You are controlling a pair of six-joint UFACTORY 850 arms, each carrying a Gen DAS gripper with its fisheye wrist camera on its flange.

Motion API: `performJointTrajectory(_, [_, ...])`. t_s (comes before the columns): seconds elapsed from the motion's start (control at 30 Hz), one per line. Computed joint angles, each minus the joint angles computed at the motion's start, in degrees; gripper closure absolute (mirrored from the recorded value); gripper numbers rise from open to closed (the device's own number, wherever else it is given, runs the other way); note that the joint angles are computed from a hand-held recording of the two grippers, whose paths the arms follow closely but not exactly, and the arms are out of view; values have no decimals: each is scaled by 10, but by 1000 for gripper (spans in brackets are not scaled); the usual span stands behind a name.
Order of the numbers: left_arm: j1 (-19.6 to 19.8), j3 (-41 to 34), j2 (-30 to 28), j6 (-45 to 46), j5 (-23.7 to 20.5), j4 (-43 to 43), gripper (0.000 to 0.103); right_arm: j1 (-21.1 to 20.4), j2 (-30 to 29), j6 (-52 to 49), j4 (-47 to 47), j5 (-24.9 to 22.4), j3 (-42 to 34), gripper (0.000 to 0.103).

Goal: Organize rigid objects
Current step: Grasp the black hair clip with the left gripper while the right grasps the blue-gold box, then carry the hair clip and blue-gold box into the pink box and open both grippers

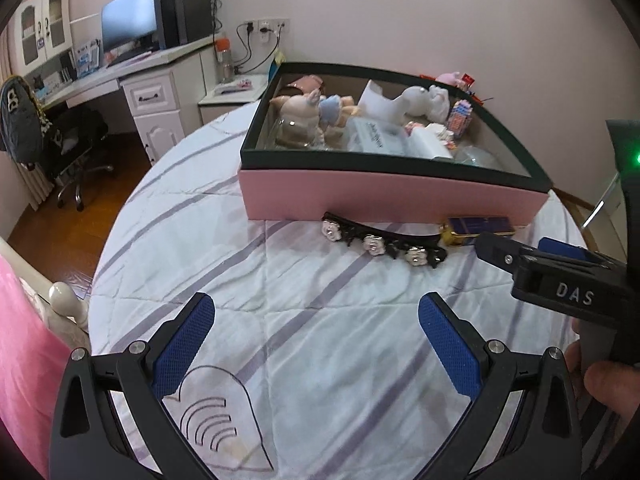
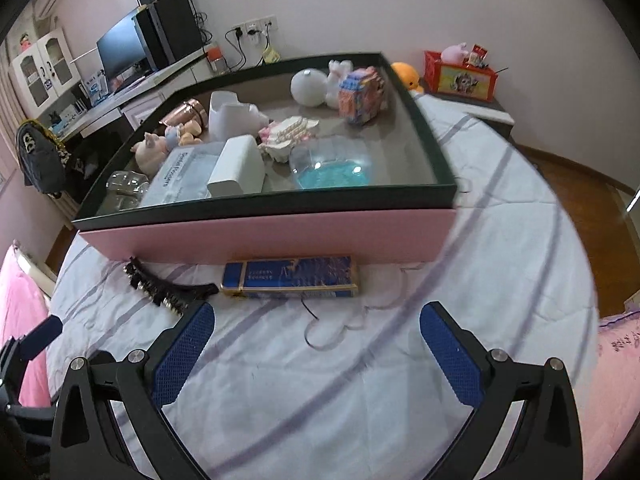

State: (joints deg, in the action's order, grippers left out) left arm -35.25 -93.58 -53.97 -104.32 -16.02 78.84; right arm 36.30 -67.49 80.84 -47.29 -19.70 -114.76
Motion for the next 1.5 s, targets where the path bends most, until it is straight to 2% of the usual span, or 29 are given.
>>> performJointTrajectory(0.13, [5, -17, -13, 32, 6, -29, 0, -2, -37, -69, 64, -17, -60, 0])
performJointTrajectory(0.23, [8, -30, -23, 64, 11, -58, 0, 3, -70, -98, 70, -64, -117, 1])
performJointTrajectory(0.3, [9, -38, -28, 83, 13, -77, 0, 9, -88, -112, 64, -98, -147, 5])
performJointTrajectory(0.37, [11, -42, -32, 93, 17, -88, 0, 13, -85, -89, 28, -106, -141, 17])
performJointTrajectory(0.4, [11, -46, -35, 100, 18, -95, 0, 14, -79, -66, 4, -109, -129, 19])
performJointTrajectory(0.53, [9, -55, -41, 115, 23, -103, 0, 12, -47, -15, -39, -78, -71, 20])
performJointTrajectory(0.67, [5, -75, -50, 138, 26, -111, 0, 8, -7, 79, -115, -43, 2, 20])
performJointTrajectory(0.8, [3, -124, -78, 273, 21, -224, 0, 2, 5, 115, -141, -41, 27, 19])
performJointTrajectory(1.1, [5, -260, -156, 519, -32, -451, 0, -8, 11, 155, -165, -33, 43, 19])
performJointTrajectory(1.2, [6, -259, -156, 526, -26, -457, 1, -8, 10, 156, -166, -31, 41, 19])
performJointTrajectory(1.23, [6, -255, -154, 522, -19, -454, 6, -8, 9, 157, -167, -30, 41, 19])
performJointTrajectory(1.33, [8, -232, -142, 500, 8, -436, 11, -8, 8, 159, -169, -30, 40, 19])
performJointTrajectory(1.5, [13, -196, -122, 474, 42, -426, 12, -8, 13, 168, -178, -25, 48, 19])
